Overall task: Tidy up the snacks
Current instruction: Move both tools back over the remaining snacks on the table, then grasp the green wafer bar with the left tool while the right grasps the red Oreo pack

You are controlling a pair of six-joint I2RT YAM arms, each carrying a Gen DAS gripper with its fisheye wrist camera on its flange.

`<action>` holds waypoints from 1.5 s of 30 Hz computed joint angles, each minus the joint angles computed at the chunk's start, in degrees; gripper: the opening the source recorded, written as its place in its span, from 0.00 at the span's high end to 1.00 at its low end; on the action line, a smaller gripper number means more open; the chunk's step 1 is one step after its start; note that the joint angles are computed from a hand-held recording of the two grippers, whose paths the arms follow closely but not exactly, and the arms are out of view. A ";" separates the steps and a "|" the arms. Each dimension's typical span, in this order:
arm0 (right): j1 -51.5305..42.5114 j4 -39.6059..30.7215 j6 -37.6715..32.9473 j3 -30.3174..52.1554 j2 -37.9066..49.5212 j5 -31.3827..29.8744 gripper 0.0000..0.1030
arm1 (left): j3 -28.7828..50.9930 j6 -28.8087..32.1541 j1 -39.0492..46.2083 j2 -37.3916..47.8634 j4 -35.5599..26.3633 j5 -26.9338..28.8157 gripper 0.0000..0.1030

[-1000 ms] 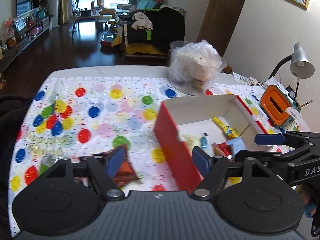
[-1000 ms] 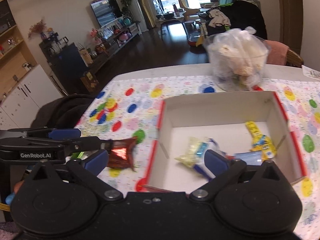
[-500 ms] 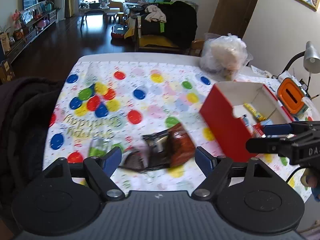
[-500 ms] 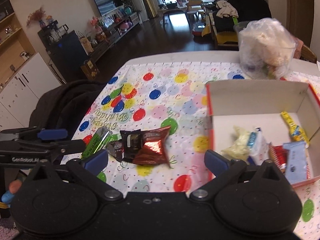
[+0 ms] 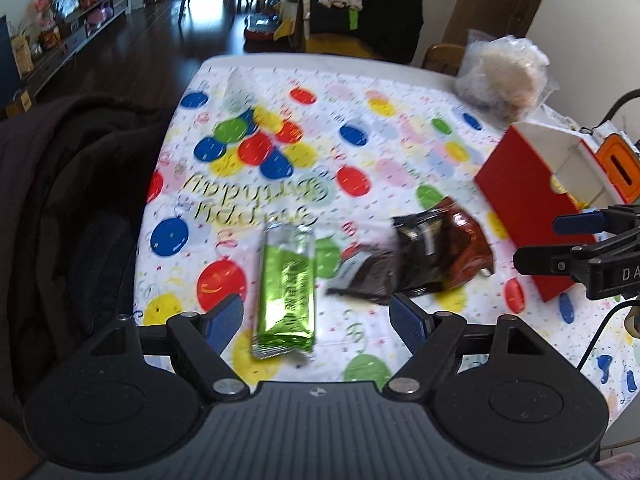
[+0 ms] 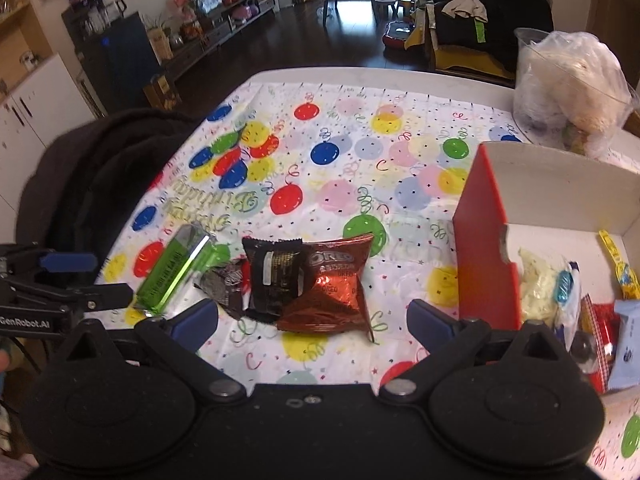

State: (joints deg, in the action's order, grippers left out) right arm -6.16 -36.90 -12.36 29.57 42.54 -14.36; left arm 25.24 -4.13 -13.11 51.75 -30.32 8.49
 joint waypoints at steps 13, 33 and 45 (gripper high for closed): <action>8.37 12.72 4.18 0.67 16.54 10.98 0.24 | -1.58 2.88 3.51 15.25 12.42 0.89 0.22; 6.41 17.24 5.54 3.21 27.49 8.97 0.50 | -1.55 3.78 -1.99 25.58 22.81 -5.89 0.42; 5.81 15.91 6.48 2.02 24.16 8.42 0.62 | -1.23 2.05 -2.94 26.17 22.84 -6.35 0.59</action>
